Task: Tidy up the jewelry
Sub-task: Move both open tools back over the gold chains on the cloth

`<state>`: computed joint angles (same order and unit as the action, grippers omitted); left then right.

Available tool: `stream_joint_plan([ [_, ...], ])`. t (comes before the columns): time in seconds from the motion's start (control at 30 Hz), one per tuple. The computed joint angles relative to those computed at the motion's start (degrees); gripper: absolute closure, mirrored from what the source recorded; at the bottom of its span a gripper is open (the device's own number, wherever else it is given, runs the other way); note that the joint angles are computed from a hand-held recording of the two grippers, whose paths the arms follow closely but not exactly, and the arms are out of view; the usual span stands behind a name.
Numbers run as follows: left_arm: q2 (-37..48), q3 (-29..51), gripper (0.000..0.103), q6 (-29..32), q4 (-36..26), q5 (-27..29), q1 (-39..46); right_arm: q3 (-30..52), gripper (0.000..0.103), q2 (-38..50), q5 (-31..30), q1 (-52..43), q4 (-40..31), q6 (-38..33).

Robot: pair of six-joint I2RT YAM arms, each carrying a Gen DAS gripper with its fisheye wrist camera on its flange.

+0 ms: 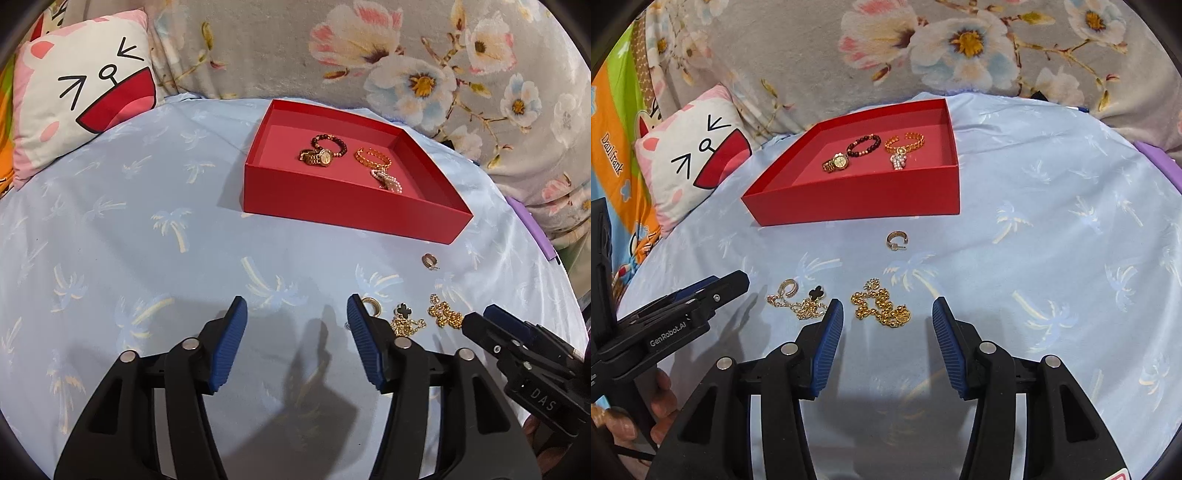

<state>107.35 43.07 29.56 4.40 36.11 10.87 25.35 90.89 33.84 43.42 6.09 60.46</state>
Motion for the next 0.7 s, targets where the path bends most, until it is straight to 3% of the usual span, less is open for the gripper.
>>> stream_joint_plan([
  [0.43,0.8,1.0,0.048,2.0,-3.1,0.4,-0.2,6.5,0.058,6.4,-4.5,-3.4,-2.3,-5.0],
  [0.6,1.0,1.2,0.048,1.9,-3.6,0.3,-0.4,8.8,0.083,7.7,-3.3,-3.3,-6.1,-4.7],
  [0.7,1.1,1.2,0.048,2.0,-3.7,0.4,-0.3,9.8,0.092,8.2,-2.5,-2.9,-8.0,-4.7],
])
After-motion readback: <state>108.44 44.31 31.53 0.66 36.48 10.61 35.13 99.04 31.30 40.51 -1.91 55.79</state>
